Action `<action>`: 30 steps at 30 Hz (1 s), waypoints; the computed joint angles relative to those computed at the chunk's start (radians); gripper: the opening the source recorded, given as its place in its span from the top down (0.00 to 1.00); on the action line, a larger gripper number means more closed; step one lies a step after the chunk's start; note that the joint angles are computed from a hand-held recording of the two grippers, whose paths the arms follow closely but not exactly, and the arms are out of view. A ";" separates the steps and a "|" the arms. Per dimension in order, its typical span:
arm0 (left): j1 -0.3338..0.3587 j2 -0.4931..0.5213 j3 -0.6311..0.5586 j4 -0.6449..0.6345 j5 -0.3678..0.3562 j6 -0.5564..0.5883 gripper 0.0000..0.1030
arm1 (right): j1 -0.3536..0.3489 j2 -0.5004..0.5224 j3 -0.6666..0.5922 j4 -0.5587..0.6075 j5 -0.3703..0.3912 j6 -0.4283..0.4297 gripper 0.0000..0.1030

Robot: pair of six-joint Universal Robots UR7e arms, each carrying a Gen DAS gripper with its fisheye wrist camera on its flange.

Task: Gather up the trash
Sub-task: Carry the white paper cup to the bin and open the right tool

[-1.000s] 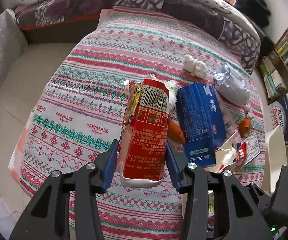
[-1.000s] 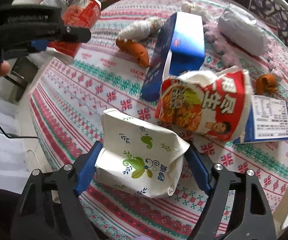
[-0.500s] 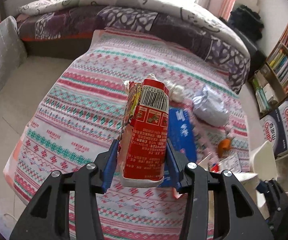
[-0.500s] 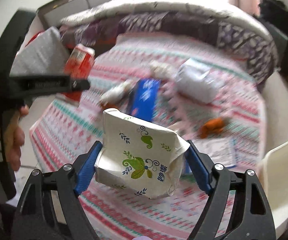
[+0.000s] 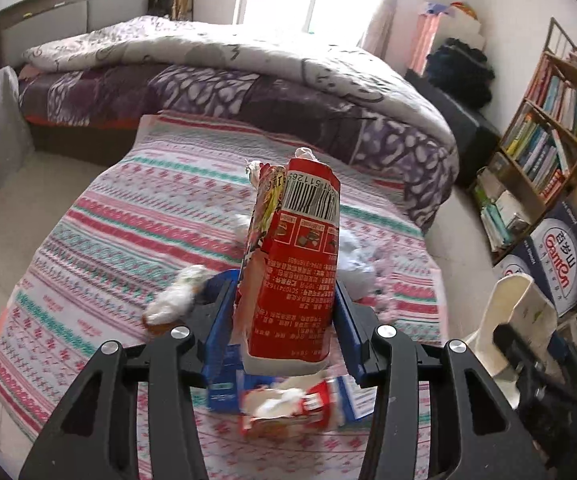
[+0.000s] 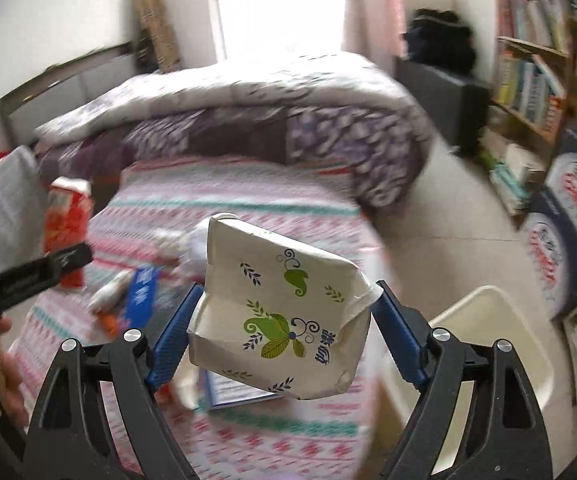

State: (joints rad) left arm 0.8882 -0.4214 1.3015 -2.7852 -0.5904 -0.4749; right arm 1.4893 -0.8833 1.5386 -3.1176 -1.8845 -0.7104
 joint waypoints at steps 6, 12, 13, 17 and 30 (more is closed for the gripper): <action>-0.011 0.068 -0.082 0.002 -0.023 0.031 0.54 | -0.029 0.007 -0.071 -0.023 -0.082 0.044 0.21; -0.023 0.146 -0.182 0.017 -0.065 0.070 0.53 | -0.061 0.011 -0.146 0.025 -0.161 0.135 0.20; -0.025 0.160 -0.201 0.023 -0.074 0.076 0.53 | -0.067 0.008 -0.157 0.036 -0.173 0.154 0.20; -0.033 0.217 -0.280 0.053 -0.106 0.102 0.53 | -0.091 -0.002 -0.191 0.079 -0.203 0.213 0.19; -0.060 0.405 -0.547 0.191 -0.199 0.166 0.52 | -0.138 -0.035 -0.227 0.059 -0.259 0.286 0.09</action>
State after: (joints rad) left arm 0.8278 -0.0168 0.7547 -2.5938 -0.7897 -0.3085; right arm 1.3511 -0.9178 1.3115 -3.0584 -2.1435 -0.4247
